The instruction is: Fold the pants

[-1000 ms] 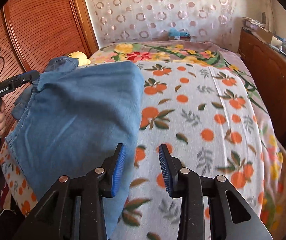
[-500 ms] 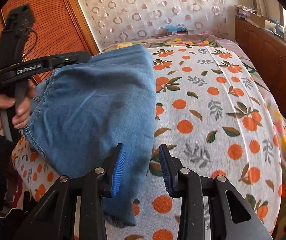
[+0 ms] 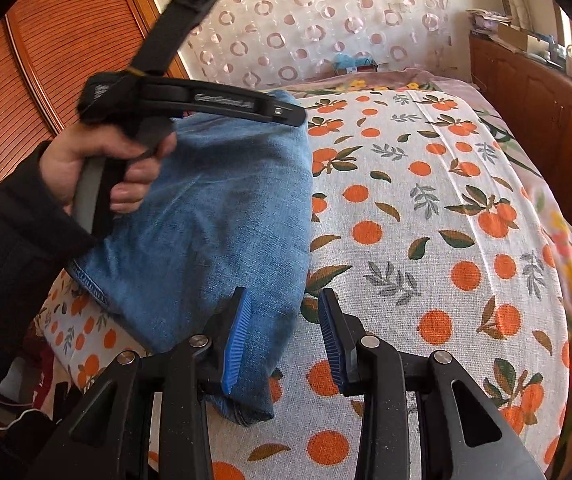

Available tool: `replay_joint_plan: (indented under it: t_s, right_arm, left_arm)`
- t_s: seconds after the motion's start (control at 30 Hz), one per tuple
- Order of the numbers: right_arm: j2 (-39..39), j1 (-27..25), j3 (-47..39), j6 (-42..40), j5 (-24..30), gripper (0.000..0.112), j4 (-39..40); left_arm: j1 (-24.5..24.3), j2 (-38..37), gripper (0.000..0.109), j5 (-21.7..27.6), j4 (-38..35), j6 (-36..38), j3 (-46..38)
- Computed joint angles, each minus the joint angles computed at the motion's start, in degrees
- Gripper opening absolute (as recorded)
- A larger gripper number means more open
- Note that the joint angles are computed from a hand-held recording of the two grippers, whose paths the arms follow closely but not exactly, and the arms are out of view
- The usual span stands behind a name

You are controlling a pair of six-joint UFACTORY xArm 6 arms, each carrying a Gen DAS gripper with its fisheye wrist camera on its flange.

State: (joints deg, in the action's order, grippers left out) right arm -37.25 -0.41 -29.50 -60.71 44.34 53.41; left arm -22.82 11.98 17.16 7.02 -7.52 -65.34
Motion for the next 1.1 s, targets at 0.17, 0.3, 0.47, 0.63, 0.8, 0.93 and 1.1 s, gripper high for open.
replay_joint_plan:
  t_s: [0.17,0.3,0.47,0.63,0.8,0.93,1.1]
  right_arm:
    - [0.1,-0.2,0.3,-0.8,0.5,0.036,0.7]
    - [0.4,0.3,0.2,-0.5,0.4,0.036,1.2]
    - [0.5,0.7,0.3,-0.3,0.0,0.036,1.4]
    - [0.0,0.6,0.3,0.5,1.1,0.036,1.6]
    - [0.8,0.9,0.1,1.1,1.5,0.036,1.5]
    - [1.5,1.6,-0.6,2.4,1.8,0.036,1.0]
    - [3.0,1.7,-2.2,1.9,5.8,0.033,1.8]
  left_arm:
    - [0.3,4.1,0.074,2.9,0.5,-1.1,-4.3]
    - [0.7,6.0,0.074,3.4,0.8,-2.4,-5.1]
    - [0.2,7.0,0.059,5.4,8.7,-8.4,-6.8]
    - [0.3,5.9,0.033,4.3,10.3,-9.5,-5.6]
    - [0.7,1.8,0.019,0.2,11.4,-11.7,-1.5]
    - [1.1,-2.2,0.017,-3.4,11.0,-12.0,2.2]
    - [1.7,-7.6,0.017,-6.4,10.4,-11.5,6.8]
